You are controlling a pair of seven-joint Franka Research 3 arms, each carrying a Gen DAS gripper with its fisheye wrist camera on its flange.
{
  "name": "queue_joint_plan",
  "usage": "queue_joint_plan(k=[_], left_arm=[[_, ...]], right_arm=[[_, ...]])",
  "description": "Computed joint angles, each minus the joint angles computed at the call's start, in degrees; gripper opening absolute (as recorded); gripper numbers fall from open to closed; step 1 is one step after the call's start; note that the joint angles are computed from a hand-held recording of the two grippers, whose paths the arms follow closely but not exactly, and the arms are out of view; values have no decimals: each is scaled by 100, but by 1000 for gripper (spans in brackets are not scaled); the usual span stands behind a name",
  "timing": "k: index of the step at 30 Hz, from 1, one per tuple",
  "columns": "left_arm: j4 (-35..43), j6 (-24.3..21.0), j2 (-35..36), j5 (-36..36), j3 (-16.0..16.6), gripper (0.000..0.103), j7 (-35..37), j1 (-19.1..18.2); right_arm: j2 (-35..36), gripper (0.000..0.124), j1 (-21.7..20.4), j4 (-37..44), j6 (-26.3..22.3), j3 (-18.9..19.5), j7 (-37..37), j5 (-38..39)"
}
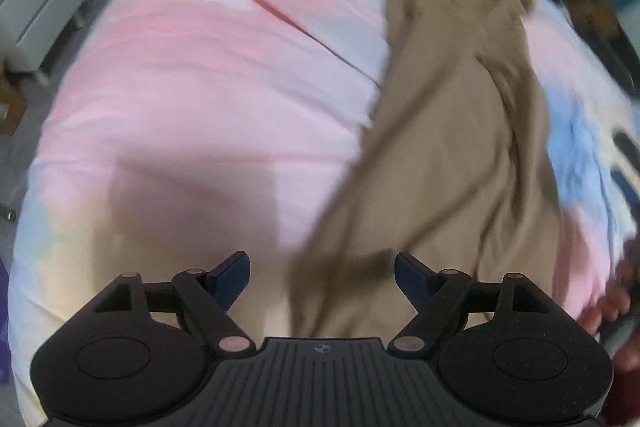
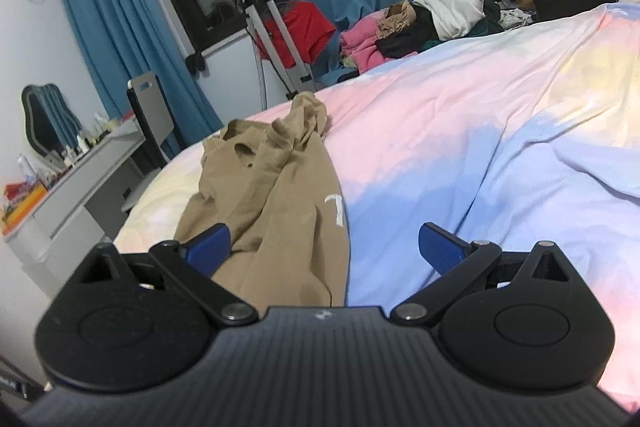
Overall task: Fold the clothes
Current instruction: 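Open the left gripper and withdraw it from the folded shirt, then grasp the hem end of the tan shirt strip with the left gripper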
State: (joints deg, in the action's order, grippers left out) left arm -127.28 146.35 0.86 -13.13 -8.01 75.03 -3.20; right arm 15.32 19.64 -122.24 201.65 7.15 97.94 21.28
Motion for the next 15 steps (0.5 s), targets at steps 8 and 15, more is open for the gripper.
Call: queue_joint_plan(k=[8,15], left_arm=[[51,-348,-188,1979,-207,7,-450,-321],[136,-344,-551,1879,-291,6,-205,-639]], right_arm=[[-3,102,-177,-23,-208,196,38,-323],[107,102,-820,41,-271,739,659,-1203]])
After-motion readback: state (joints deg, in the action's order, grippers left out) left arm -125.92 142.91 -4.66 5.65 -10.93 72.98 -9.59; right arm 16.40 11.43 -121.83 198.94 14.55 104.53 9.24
